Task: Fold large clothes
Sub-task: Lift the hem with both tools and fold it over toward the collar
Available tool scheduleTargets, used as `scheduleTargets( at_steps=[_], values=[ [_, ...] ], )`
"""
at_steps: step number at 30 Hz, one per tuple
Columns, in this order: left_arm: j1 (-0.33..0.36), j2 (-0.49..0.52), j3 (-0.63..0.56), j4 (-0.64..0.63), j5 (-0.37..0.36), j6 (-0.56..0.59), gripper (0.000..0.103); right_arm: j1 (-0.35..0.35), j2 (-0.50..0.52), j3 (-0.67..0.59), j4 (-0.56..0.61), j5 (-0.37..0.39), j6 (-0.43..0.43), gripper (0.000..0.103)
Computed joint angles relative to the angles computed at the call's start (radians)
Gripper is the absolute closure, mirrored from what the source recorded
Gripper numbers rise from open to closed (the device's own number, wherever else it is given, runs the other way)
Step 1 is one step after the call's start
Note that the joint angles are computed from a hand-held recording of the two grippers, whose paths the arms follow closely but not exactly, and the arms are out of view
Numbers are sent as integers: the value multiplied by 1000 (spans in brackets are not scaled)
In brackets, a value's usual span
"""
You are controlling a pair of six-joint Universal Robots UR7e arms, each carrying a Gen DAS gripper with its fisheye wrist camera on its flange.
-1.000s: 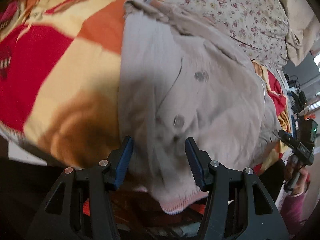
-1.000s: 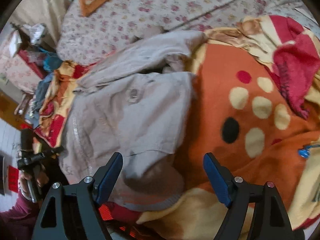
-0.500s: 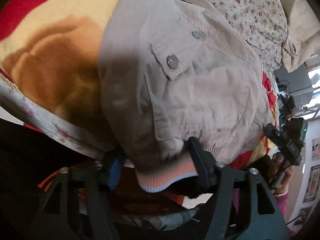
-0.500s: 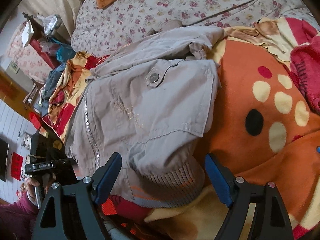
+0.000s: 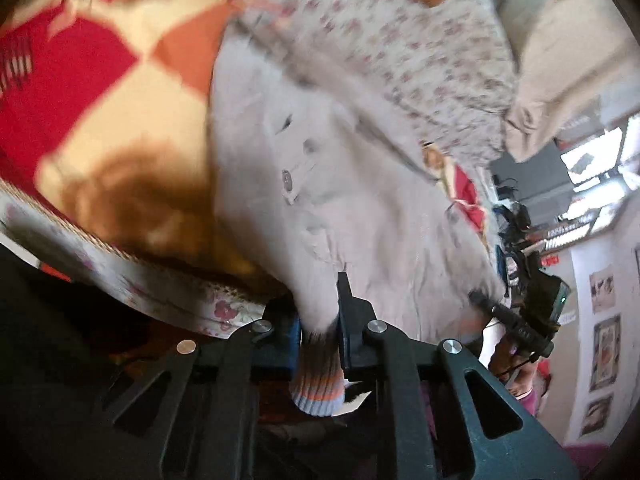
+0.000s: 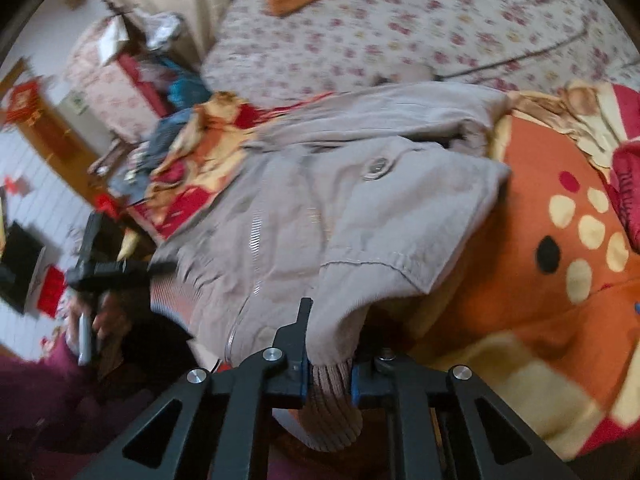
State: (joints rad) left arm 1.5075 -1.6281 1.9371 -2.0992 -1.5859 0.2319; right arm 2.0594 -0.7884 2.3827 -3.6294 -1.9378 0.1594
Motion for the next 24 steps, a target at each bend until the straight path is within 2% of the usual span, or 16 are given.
scheduleTargets(
  at_steps=[2,4,7,9,12,14,16,19,22,24],
  values=[
    [-16,-46,9,-7,23,27,90,19,14,25,-26,82,23,90],
    [-8,-49,1,2,57,16,90,22,54,32,-40,139,43,90],
    [18,-14,-4,5,103,-24,90,6,120,18,2,133,72,90],
    [32,-2,-6,9,110,-28,90,-25,147,20,-17,167,86,90],
    [14,-12,21,-16,141,-7,90,-48,151,22,-45,197,89,88],
    [15,-11,23,-20,144,5,90,-52,145,18,-37,191,94,63],
    [9,-10,30,-29,165,10,90,-50,143,11,-18,184,93,56],
    [-2,-5,44,-39,201,11,89,-46,149,1,-4,191,91,56],
    [-11,5,53,-44,236,11,84,-47,154,-4,-6,194,93,56],
    [-19,11,60,-50,255,9,84,-30,150,-11,10,160,82,64]
  ],
)
